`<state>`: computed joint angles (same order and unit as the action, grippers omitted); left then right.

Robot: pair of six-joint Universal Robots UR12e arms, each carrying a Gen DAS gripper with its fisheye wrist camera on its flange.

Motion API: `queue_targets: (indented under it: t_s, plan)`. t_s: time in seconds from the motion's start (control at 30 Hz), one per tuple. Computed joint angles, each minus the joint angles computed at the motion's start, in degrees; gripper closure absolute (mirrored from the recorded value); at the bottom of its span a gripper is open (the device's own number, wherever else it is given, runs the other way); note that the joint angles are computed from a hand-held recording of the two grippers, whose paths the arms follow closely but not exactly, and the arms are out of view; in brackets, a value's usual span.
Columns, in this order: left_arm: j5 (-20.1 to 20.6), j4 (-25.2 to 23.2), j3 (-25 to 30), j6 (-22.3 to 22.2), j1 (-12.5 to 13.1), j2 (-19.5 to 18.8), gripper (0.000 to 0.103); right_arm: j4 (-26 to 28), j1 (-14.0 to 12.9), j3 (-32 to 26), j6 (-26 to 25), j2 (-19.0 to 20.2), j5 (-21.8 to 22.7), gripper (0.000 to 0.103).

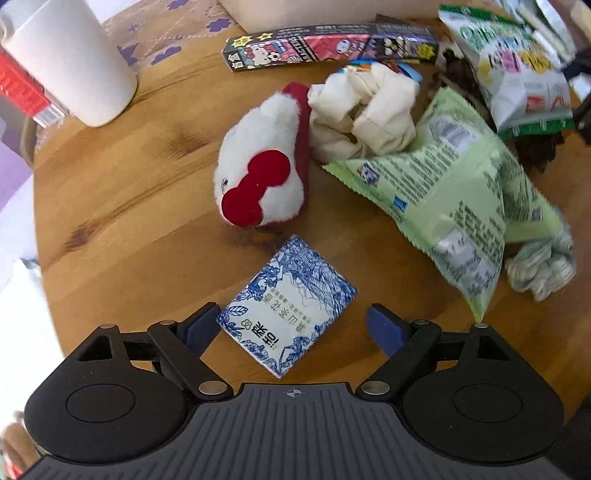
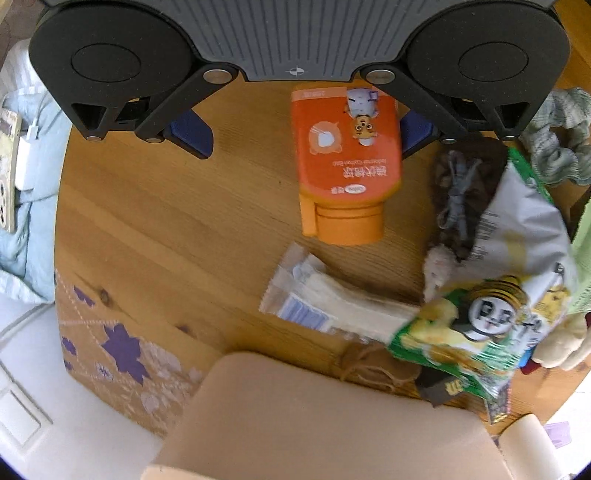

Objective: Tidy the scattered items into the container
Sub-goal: 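Grasp the orange bottle with the right tool while the left tool grasps the blue-white box, then carry both items to the beige basket and open both tools to drop them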

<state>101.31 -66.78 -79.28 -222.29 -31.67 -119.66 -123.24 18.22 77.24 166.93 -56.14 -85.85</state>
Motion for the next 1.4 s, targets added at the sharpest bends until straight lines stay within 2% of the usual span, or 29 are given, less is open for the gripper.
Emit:
queue_targets:
  t_s: [0.13,0.2,0.27,0.37,0.4,0.43,0.47,0.5,0.53,0.57,0.7,0.8,0.83,1.03,1.23,1.4]
  plan:
    - [0.0,0.3,-0.3,0.5,0.0,-0.1,0.002,-1.7,0.0,0.8,0.7,-0.2,0.3,0.001]
    - [-0.7,-0.2,0.1,2.2,0.0,-0.4,0.000,-2.7,0.1,1.1,0.8,-0.2,0.3,0.001]
    - [-0.8,-0.9,0.6,1.6,0.1,-0.6,0.000,-3.6,0.1,1.4,1.2,-0.3,0.4,0.001]
    - [-0.2,-1.4,1.0,0.7,-0.2,-0.8,0.002,-5.3,0.1,2.1,1.7,-0.6,1.4,0.011]
    - [-0.2,-1.6,1.1,0.3,-0.3,-0.9,0.003,-5.4,0.0,1.9,2.0,-0.6,2.1,0.020]
    - [-0.1,-1.9,1.3,-0.3,-0.4,-0.9,0.008,-5.7,-0.1,2.1,2.2,-0.8,3.0,0.027]
    - [0.0,-2.0,1.5,-0.4,-0.5,-1.0,0.017,-5.7,-0.2,2.4,1.9,-1.0,3.9,0.031]
    - [0.4,-1.9,1.7,-0.5,-0.8,-0.9,0.024,-5.5,-0.3,2.4,2.2,-1.2,4.8,0.040]
    - [1.0,-1.5,1.8,-0.4,-1.0,-0.9,0.042,-5.6,-0.3,2.5,2.3,-1.3,5.2,0.050]
    - [1.0,-1.6,2.0,-0.3,-1.1,-0.9,0.052,-5.9,-0.4,2.8,2.5,-1.5,5.6,0.053]
    - [1.2,-2.7,3.3,-1.3,-0.6,-1.2,0.053,-5.7,-0.2,3.0,3.0,-1.7,5.2,0.053]
    - [1.6,-2.0,1.7,-3.0,-1.9,-0.6,0.054,-6.4,-0.2,4.4,2.6,-2.6,4.7,0.053]
    - [1.9,-1.9,2.0,-3.2,-2.4,-0.8,0.054,-6.9,-0.3,6.1,3.0,-4.2,5.0,0.053]
    - [2.4,0.1,3.3,-4.9,-4.2,-1.4,0.054,-11.3,-2.1,9.1,5.5,-6.2,9.0,0.053]
    - [5.0,1.1,4.0,-3.4,-4.4,-1.0,0.054,-14.4,-3.8,9.4,7.0,-7.1,9.2,0.053]
    - [8.9,2.3,4.5,-1.6,-3.7,-0.2,0.054,-18.2,-4.8,8.2,7.9,-7.3,10.2,0.053]
